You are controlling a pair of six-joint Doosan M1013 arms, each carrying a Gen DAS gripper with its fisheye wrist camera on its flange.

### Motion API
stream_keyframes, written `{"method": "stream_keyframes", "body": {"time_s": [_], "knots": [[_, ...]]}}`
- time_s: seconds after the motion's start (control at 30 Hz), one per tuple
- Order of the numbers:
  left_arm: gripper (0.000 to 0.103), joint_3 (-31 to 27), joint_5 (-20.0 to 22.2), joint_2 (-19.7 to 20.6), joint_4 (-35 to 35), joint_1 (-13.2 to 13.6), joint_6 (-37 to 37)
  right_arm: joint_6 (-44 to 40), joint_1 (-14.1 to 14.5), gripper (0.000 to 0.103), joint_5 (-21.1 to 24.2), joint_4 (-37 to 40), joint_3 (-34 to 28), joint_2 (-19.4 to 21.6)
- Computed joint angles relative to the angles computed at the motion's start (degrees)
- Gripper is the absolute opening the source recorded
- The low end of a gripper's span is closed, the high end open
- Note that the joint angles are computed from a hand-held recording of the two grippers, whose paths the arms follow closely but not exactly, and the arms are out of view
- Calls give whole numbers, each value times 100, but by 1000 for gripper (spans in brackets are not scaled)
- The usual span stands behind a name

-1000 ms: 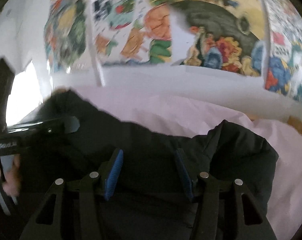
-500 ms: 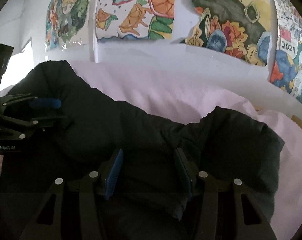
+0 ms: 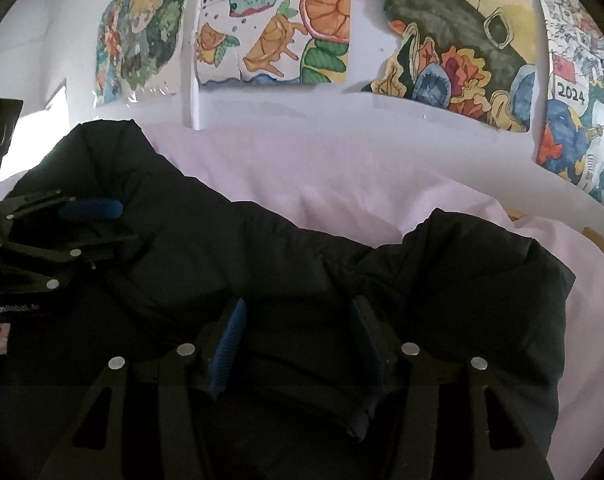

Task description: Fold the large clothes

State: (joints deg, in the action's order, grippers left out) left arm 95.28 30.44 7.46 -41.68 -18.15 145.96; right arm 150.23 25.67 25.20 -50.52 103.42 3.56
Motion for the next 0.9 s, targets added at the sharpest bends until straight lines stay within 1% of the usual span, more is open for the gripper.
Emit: {"method": "stream_keyframes", "body": {"time_s": [0.1, 0.13, 0.17, 0.23, 0.27, 0.3, 0.33, 0.4, 0.47, 0.5, 0.53, 0.57, 0.6, 0.67, 0.73, 0.77, 0.83, 0.9], "knots": [[59, 34, 36, -39, -150, 32, 111, 94, 28, 61, -11, -99, 27, -38], [61, 24, 126, -52, -220, 67, 142, 84, 33, 62, -4, -80, 33, -52], [62, 14, 208, -60, -295, 101, 179, 50, 36, 65, 10, -32, 35, -75], [67, 1, 378, -89, -426, 170, 211, 22, 49, 73, 85, 22, 40, -115], [69, -9, 404, -102, -383, 177, 144, 25, 67, 83, 206, 48, 28, -126], [70, 0, 391, -130, -288, 180, 18, -34, 81, 96, 414, 191, -2, -125], [70, 25, 357, -155, -324, 182, 18, -156, 46, 97, 416, 411, 9, -145], [70, 74, 310, -232, -123, 168, -182, -372, -55, 97, 259, 885, 100, -241], [75, 157, 195, -329, 197, 128, -433, -492, -46, 97, 386, 1090, 118, -289], [85, 186, 156, -376, 543, 93, -729, -539, -7, 97, 522, 1135, 120, -310], [97, 212, 56, -420, 1149, 29, -1302, -540, 35, 97, 652, 1126, 126, -329], [99, 236, 17, -452, 1588, 8, -1760, -499, 85, 98, 778, 1077, 144, -358], [99, 246, 90, -484, 1728, 26, -1943, -429, 142, 98, 899, 1027, 178, -405], [99, 297, 172, -595, 1759, 101, -2047, -255, 237, 98, 1080, 934, 244, -504], [99, 341, 239, -727, 1818, 157, -2131, -151, 358, 98, 1410, 817, 249, -569], [99, 369, 282, -805, 1824, 189, -2152, -92, 452, 98, 1641, 734, 247, -606], [99, 450, 356, -975, 1755, 264, -2106, -89, 590, 98, 1888, 724, 268, -686], [99, 530, 435, -1136, 1663, 325, -2036, -49, 790, 98, 2191, 709, 291, -778]]}}
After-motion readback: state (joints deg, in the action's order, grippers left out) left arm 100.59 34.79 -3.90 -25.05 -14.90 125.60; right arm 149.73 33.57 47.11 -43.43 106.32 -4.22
